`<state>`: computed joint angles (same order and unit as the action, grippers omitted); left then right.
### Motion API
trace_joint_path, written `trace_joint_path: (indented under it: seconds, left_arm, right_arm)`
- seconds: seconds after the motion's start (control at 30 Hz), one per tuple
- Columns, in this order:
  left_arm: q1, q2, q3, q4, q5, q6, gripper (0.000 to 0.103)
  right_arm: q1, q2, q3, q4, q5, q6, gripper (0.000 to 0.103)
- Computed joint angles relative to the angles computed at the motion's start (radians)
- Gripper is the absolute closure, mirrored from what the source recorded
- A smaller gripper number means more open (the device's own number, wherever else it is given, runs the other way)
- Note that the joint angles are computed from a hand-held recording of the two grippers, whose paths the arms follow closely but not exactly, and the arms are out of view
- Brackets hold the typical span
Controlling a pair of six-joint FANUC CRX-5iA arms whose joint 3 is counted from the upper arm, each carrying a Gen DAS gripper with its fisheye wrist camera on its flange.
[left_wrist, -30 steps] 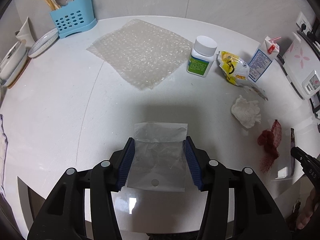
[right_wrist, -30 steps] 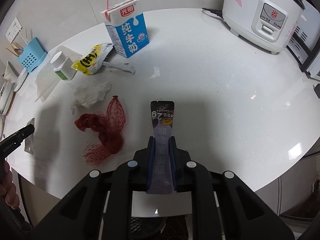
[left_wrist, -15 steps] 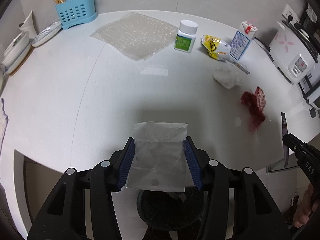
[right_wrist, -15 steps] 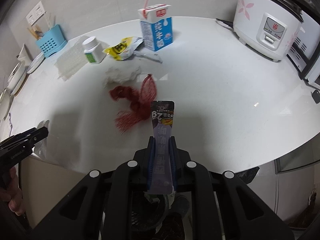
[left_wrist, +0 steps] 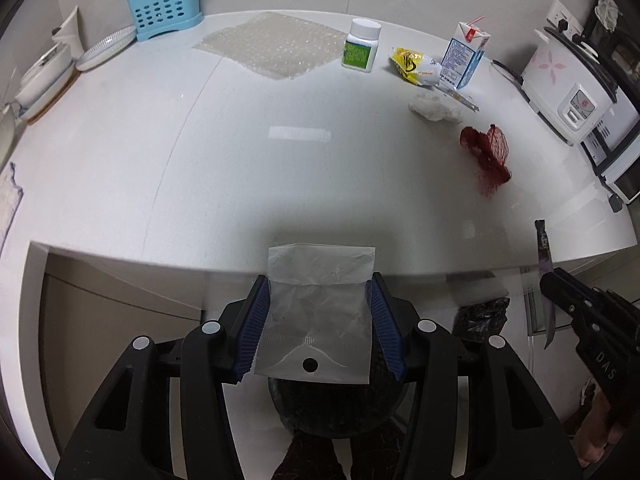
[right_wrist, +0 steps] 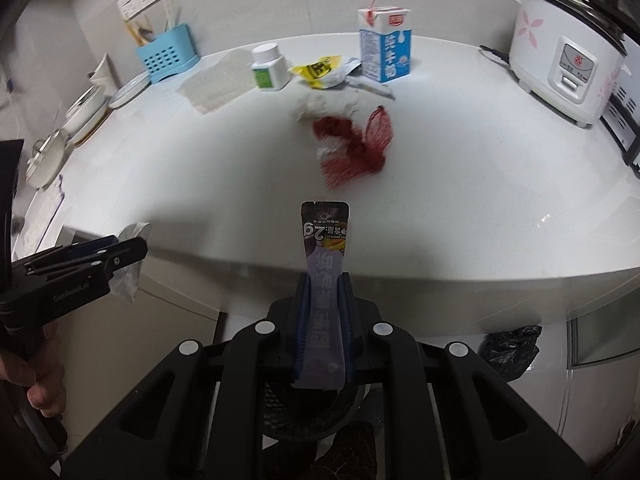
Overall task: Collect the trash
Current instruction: 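Carry both held items off the counter down over the wastebasket, then open left tool to drop clear bag into wastebasket while right holds packet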
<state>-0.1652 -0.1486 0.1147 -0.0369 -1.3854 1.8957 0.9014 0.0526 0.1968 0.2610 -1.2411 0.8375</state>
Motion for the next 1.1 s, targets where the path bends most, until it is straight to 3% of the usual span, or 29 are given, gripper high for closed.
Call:
trace_joint_path:
  seconds: [0.5,1.1]
  left_arm:
    - [-0.077,-0.102,-0.237,-0.053,0.129,0.073,0.054]
    - [-0.097,-0.102,-0.477,0.0,0.34,0.062,0.054]
  right_arm:
    - [0.079,-0.083,-0.23,-0.031,0.139,-0.059,0.089]
    - [0.094,-0.048,-0.401,-0.079,0.262,-0.087,0.089]
